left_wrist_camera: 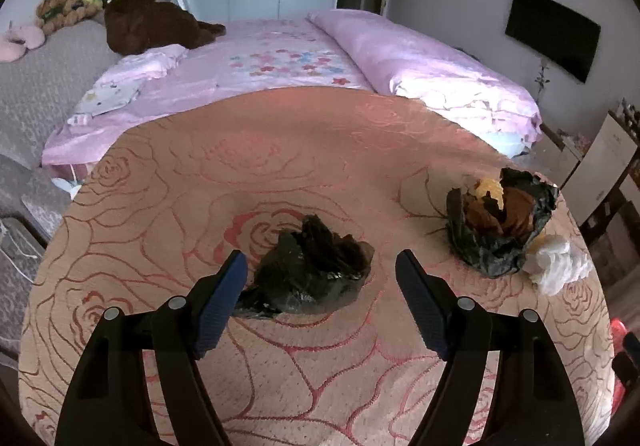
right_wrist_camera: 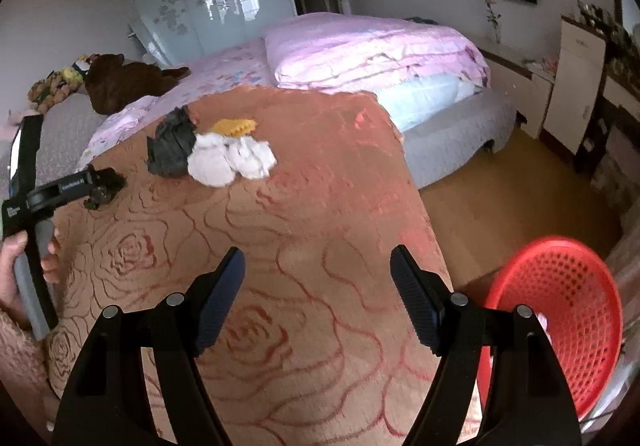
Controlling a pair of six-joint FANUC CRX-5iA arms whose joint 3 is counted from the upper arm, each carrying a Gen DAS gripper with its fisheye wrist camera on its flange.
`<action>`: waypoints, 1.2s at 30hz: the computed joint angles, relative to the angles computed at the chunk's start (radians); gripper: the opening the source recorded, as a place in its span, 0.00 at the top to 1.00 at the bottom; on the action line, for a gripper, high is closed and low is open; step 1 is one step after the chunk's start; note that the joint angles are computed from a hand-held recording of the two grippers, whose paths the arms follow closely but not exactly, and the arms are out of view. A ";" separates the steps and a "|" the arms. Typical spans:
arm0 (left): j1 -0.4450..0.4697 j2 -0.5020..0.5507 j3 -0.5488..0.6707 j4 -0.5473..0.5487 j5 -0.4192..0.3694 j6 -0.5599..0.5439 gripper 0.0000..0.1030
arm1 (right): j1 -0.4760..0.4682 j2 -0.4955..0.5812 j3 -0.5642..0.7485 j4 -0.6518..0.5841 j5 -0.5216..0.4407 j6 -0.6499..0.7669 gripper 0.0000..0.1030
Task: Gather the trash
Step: 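Move both tools back to the bed toward the black bags and white tissue, then grasp the black plastic bag with the left tool while the right tool grasps the white mesh tissue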
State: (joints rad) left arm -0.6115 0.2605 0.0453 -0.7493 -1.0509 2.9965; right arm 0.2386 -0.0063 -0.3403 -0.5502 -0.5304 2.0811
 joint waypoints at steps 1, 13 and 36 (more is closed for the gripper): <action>0.002 0.000 -0.003 0.002 0.007 -0.001 0.38 | 0.008 0.009 0.011 0.004 -0.003 -0.003 0.30; 0.003 -0.022 -0.043 -0.011 0.062 0.031 0.59 | 0.138 0.115 0.110 0.056 0.049 -0.066 0.20; 0.017 -0.037 -0.067 0.006 0.107 0.040 0.59 | 0.219 0.240 0.188 0.247 0.042 -0.254 0.56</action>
State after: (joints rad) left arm -0.5949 0.2238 -0.0212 -0.7436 -0.9440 3.0364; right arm 0.4581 0.2340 -0.1526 -0.3032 -0.4884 1.8270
